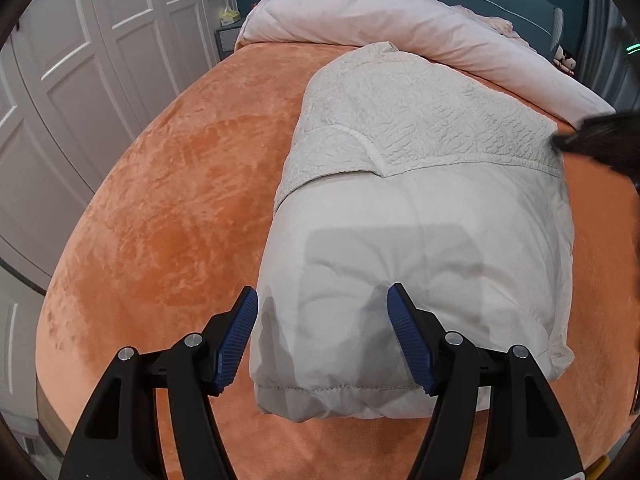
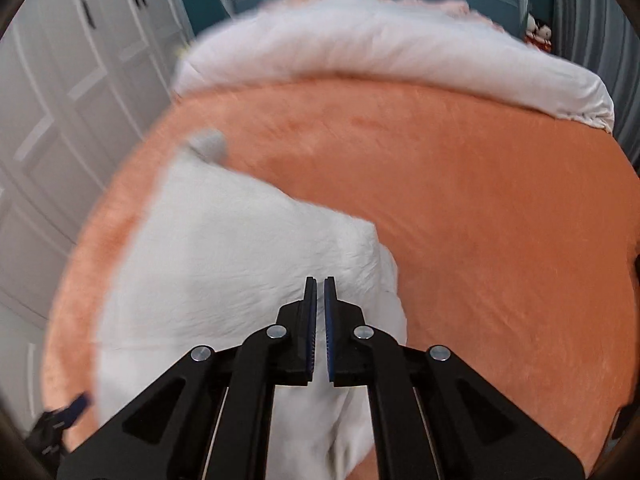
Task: Fold large clothes
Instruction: 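Press the folded jacket bundle flat with both tools and release it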
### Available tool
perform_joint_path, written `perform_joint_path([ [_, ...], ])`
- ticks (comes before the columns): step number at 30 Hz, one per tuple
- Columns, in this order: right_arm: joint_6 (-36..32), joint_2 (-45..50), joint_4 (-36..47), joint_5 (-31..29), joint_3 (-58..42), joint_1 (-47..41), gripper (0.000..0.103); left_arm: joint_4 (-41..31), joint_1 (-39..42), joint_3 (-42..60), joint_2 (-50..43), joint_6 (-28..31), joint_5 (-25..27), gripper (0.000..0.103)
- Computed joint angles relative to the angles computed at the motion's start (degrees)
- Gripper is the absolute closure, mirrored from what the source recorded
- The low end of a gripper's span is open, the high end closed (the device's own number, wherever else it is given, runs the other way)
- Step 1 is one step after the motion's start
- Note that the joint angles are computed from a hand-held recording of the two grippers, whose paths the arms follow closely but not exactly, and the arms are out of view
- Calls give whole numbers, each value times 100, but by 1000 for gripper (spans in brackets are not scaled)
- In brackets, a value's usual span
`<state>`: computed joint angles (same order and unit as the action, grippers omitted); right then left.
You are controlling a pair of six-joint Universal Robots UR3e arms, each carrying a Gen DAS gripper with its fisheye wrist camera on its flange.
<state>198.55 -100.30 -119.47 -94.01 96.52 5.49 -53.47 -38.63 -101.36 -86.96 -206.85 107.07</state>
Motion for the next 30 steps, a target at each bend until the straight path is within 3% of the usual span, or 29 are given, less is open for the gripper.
perform_joint_path([
  [3, 13, 470, -490, 93, 655, -116, 103, 129, 71, -75, 28, 109, -165, 32],
  [5, 45, 476, -439, -252, 669, 172, 103, 63, 3, 30, -69, 101, -52, 32],
  [10, 348, -1102, -71, -80, 783, 637, 99, 36, -33, 15, -65, 29, 99, 33],
  [15, 664, -1759, 192, 242, 1693, 1317, 99, -139, -195, 110, -53, -114, 239, 34],
  [18, 1086, -1711, 407, 0, 2274, 1658, 99, -261, -283, 119, 31, -206, 223, 34],
  [23, 1633, -2847, 575, -51, 2441, 1845, 98, -458, -484, 97, 165, -386, 303, 34],
  [26, 1549, -2386, 557, -169, 2582, 1958, 100, -564, -625, 126, 167, -531, 354, 34],
  [30, 2035, -2183, 808, -464, 2492, 2491, 100, -755, -820, 95, 279, -681, 448, 34],
])
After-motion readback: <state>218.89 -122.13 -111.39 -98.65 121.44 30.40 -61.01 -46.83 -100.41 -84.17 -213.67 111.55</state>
